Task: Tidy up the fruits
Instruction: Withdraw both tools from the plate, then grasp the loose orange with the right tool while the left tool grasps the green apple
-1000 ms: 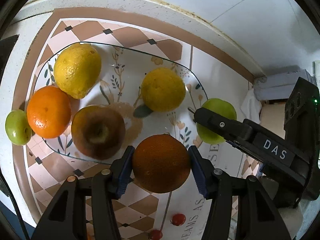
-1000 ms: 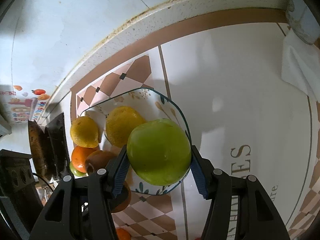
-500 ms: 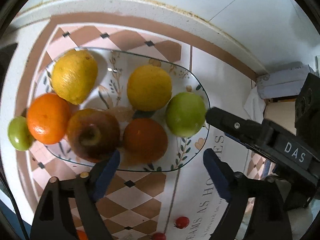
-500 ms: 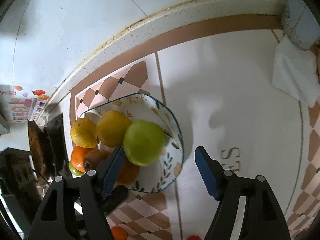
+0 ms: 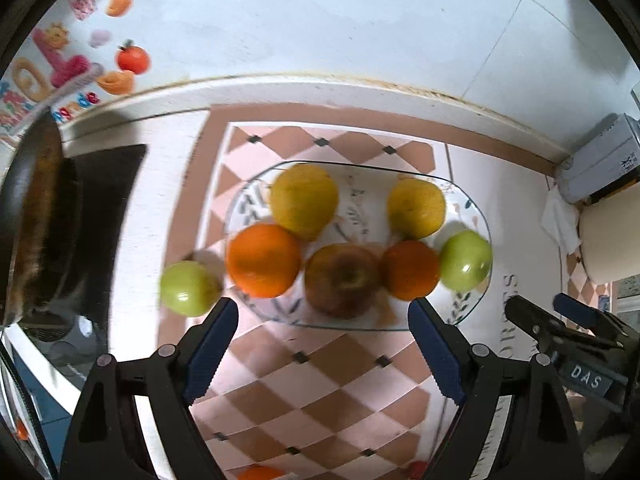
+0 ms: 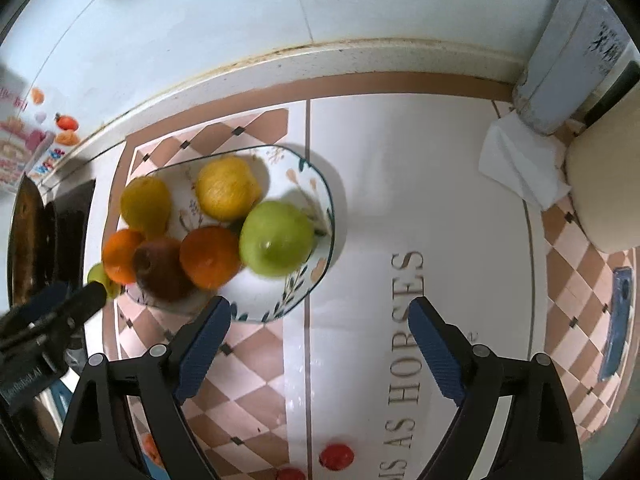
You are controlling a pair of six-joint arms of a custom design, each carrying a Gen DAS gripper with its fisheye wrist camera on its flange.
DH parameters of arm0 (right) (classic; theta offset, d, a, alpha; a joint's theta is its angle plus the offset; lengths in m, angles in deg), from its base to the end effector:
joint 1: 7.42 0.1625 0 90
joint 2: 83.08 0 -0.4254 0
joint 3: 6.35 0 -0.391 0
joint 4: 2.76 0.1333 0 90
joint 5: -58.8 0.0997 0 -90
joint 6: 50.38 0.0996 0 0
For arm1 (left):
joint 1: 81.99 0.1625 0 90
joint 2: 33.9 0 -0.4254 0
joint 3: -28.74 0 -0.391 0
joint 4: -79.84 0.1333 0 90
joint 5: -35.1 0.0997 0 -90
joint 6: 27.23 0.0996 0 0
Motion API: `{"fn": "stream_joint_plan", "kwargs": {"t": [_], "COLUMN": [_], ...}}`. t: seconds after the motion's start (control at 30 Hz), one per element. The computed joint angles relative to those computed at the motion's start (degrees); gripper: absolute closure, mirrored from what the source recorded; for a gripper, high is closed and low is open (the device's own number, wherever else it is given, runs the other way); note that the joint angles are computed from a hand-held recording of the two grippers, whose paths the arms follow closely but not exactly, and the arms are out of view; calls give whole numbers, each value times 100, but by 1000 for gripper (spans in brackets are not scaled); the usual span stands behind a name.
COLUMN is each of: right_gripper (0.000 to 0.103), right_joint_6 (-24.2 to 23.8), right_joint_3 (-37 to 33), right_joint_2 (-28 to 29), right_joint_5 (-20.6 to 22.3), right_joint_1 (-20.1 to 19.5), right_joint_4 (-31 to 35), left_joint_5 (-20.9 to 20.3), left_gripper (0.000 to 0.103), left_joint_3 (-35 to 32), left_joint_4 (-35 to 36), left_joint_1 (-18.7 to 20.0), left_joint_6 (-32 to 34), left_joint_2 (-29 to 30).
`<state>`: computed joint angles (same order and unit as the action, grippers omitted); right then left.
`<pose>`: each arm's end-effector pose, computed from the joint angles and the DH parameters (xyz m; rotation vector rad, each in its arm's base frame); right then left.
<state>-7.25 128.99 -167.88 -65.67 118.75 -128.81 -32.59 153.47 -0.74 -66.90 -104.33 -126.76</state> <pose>0.2764 -0.2477 0.1798 -0.0536 -2.5125 0.2513 -0.2692 -0.2498 0.2459 0.1294 2.3480 -0.2350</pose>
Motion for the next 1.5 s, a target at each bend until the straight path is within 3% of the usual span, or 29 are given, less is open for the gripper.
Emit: {"fn": "stream_joint_plan", "kwargs": {"t": [0.17,0.53,0.9,1.07,1.3,1.37,1.43,1.5], "right_gripper": [9,9,9,9,9,9,9,9], "right_joint_6": [580,1910,3106,3492,3459,3142,2673,2282], "right_joint_3": [-260,-1015,-1740,-1947,-1726,-1506,-1175,-939], "right_joint_2": [-2,-12,155,272,246,286,414,664], "right_joint_5": [-316,-578,-634,-719,-408,-57,457,939], "right_joint_1": [749,2101,3191,3453,3463,3358,3173,2981], "right_joint_4": [668,1997,3105,3422,2851,2275,1431,839], "left_joint_5": [84,29,-25,0,-119,-221,-410,-608], "left_gripper": [16,16,16,16,16,14,3,1], "left_joint_3": [-60,-416,-904,-1068,-1037,-997,-939,-813], "left_joint_4": [645,1563,2336,2652,2865,3006,3233,3643], "left_joint_1": [-407,-1521,-2441,-2795,-3007,-3040,-3044,-3167], "left_joint_6": [-271,-824,-1358,-1547,-1746,-1871,-1928,-2101], "left_joint_2": [-369,-846,-1074,-1073,-1188,-1311,-1412,-1524]}}
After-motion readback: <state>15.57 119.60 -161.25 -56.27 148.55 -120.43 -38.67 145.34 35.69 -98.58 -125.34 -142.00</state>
